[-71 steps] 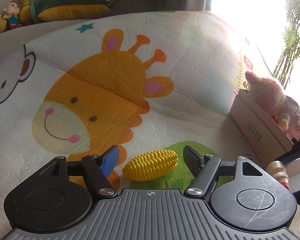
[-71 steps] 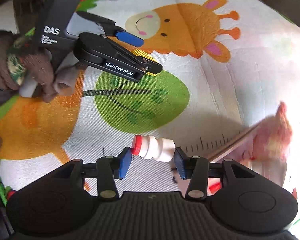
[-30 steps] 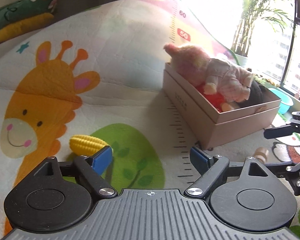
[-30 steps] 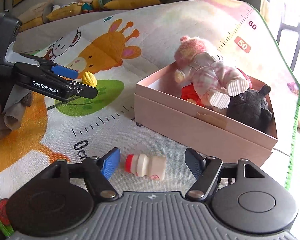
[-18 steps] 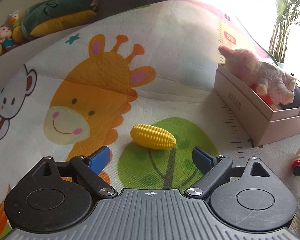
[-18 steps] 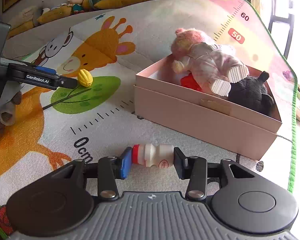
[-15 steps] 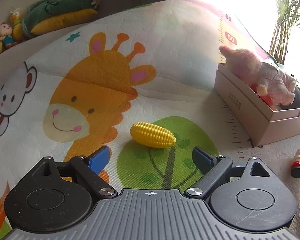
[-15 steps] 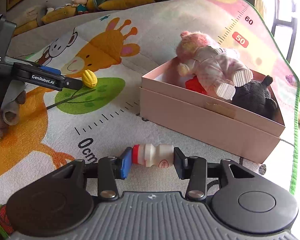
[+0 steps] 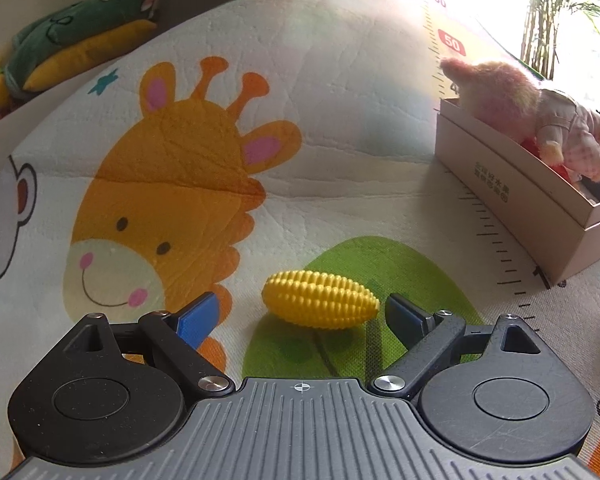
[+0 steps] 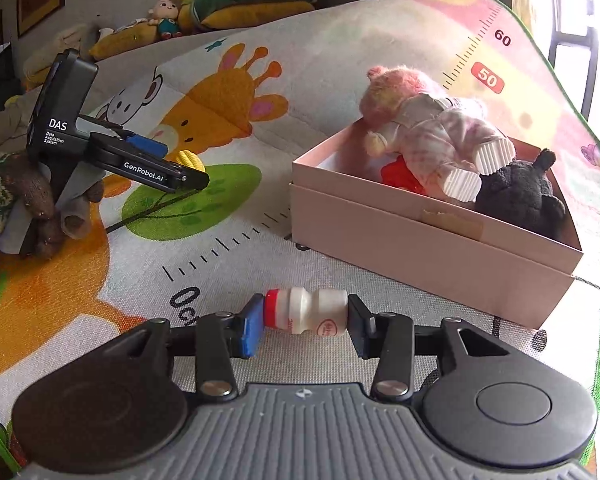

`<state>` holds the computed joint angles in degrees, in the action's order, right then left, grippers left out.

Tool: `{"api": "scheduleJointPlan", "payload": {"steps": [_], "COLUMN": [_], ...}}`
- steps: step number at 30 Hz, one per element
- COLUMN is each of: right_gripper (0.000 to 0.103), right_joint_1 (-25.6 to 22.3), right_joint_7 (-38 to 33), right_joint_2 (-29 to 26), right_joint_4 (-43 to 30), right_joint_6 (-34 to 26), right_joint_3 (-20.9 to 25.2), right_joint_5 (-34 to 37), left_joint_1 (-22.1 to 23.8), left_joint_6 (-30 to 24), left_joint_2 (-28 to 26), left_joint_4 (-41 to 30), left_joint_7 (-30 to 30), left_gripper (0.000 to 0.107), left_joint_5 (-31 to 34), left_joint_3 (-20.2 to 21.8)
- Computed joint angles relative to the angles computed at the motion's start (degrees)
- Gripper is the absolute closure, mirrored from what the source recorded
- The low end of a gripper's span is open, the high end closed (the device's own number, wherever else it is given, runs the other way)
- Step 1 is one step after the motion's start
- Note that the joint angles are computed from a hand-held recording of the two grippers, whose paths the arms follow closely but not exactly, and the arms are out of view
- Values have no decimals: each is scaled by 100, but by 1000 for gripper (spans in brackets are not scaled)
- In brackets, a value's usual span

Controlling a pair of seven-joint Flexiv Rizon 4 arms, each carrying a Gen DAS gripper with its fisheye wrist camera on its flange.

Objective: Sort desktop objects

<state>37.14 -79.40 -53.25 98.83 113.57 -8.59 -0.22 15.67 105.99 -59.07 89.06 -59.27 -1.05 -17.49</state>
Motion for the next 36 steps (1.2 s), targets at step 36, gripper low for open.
{"api": "scheduleJointPlan", "payload": {"steps": [36], "right_gripper": [60], "right_joint_1": [-476], "right_joint_7": [-105], "right_joint_2": [189], "right_joint_4": [623], "right_joint_6": [1001], "right_joint_3": [308], "right_joint_5": [542], "left_joint_1": [-60], "left_joint_6": [361], "left_joint_2": [594], "left_joint_4": [1234], "left_joint_7": [-962], "left_gripper": [35], "left_joint_5": [561], "left_joint_3": [-792]}}
